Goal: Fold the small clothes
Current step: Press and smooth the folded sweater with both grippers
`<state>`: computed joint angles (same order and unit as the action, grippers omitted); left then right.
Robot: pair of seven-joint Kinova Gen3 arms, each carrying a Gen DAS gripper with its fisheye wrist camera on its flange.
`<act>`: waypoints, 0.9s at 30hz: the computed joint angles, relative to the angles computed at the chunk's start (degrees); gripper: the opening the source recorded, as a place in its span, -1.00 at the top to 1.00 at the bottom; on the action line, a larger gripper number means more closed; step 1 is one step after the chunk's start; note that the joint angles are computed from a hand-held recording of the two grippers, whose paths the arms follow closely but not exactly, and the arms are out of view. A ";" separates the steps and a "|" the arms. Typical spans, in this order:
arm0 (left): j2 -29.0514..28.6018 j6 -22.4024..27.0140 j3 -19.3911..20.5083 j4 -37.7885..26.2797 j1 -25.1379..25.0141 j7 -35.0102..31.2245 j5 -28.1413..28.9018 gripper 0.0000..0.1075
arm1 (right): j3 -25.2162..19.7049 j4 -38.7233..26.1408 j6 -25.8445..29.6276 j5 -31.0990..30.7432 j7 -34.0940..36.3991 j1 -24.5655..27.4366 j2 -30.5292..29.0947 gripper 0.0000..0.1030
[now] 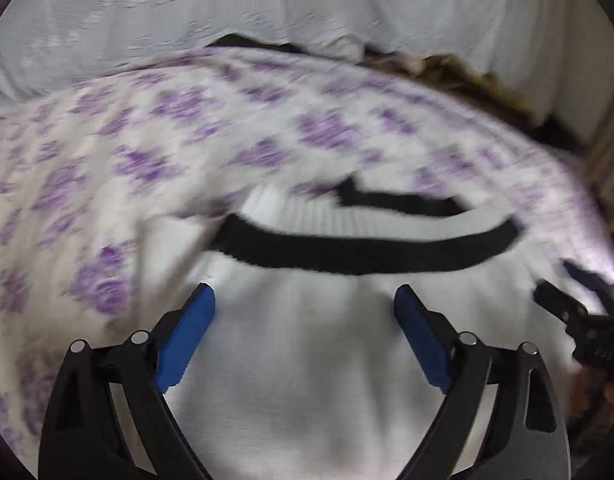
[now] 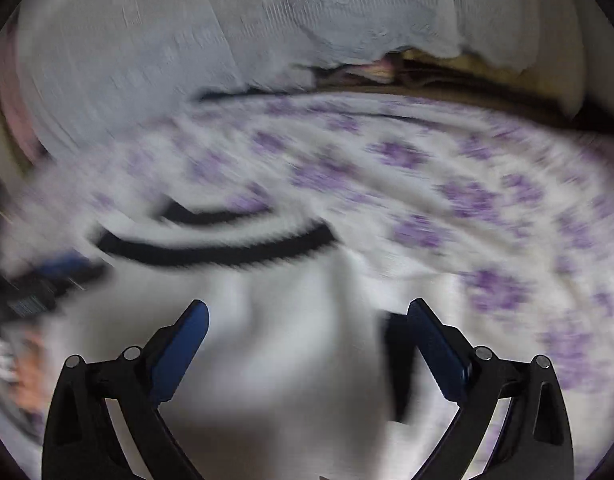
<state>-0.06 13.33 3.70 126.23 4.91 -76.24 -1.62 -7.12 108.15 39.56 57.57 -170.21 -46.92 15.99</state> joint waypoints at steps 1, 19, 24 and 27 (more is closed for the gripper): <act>-0.22 0.13 -2.54 -0.01 2.65 1.76 -1.46 -0.65 | -1.77 1.40 -2.33 -0.23 -0.24 2.65 -0.88 -0.93; -11.38 3.61 -7.55 8.14 14.24 21.56 -15.01 -0.83 | -6.41 14.62 -4.13 8.24 -20.10 -0.18 -10.75 -0.93; -10.53 6.10 -4.88 9.19 15.02 31.48 -21.78 -0.83 | -13.73 11.78 1.32 5.49 -15.96 2.24 -6.95 -0.93; -8.57 12.20 3.08 7.10 12.40 38.10 -28.77 -0.84 | -12.90 9.78 4.47 3.17 -12.13 0.24 -5.57 -0.93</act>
